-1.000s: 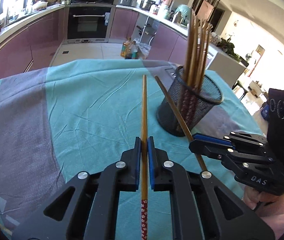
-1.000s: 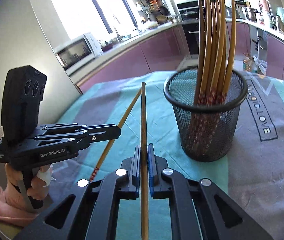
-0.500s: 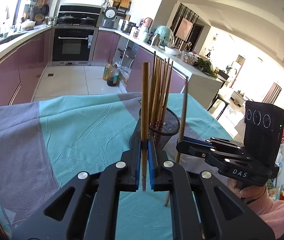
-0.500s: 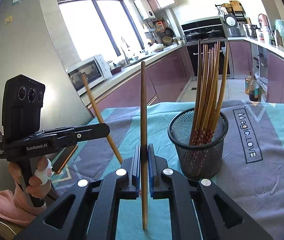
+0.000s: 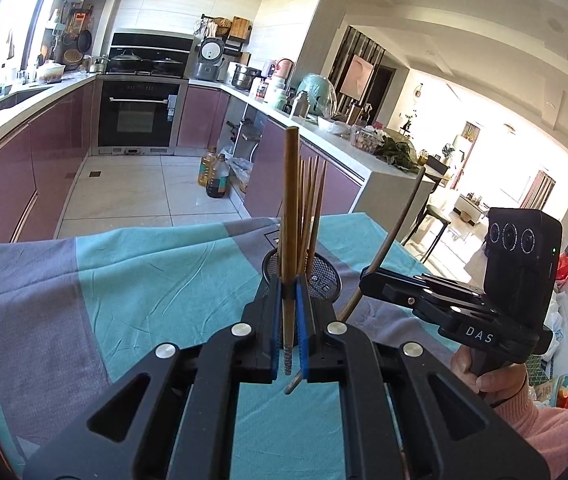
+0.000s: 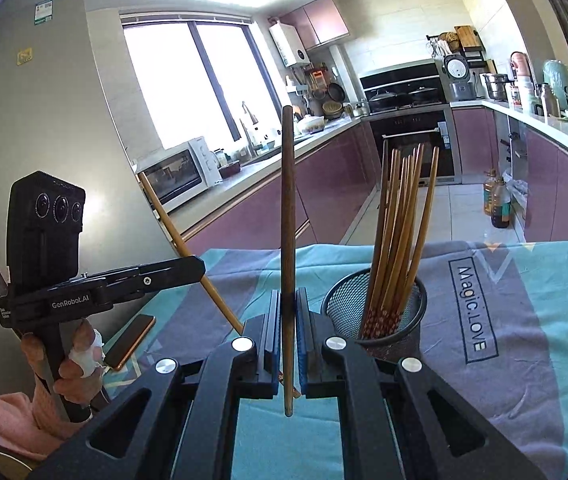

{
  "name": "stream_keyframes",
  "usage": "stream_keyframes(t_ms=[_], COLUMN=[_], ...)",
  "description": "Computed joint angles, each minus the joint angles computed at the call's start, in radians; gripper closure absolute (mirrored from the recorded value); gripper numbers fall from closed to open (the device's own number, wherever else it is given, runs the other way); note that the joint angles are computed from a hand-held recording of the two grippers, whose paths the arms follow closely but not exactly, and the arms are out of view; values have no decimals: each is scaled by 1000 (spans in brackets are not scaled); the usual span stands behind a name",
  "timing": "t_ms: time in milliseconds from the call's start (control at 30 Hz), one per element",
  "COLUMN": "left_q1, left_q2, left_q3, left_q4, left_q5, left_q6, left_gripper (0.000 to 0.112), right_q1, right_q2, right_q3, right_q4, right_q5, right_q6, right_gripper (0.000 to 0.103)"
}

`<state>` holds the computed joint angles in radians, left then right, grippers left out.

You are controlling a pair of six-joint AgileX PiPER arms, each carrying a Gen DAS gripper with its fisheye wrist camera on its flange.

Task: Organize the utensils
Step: 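Lower both held chopsticks into the black mesh cup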

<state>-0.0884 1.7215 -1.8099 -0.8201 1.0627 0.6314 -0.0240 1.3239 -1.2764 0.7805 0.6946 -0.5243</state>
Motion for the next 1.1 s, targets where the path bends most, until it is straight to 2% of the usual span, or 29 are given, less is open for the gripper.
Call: stream_keyframes(t_ms=[633,1100], left_q1=[-17,-6], left_q2=[31,35], left_q3=[-118,-105], left_q4=[6,-25], left_q5=[21,2], left_q6=[-3,52], left_gripper=[105,105], right_q1=[-44,-49], right_q2=[2,4], right_q3=[-60,-91], right_q4=[21,26], right_q5=[-3,-8], right_q6=[-44,-53], right_gripper=[97,97])
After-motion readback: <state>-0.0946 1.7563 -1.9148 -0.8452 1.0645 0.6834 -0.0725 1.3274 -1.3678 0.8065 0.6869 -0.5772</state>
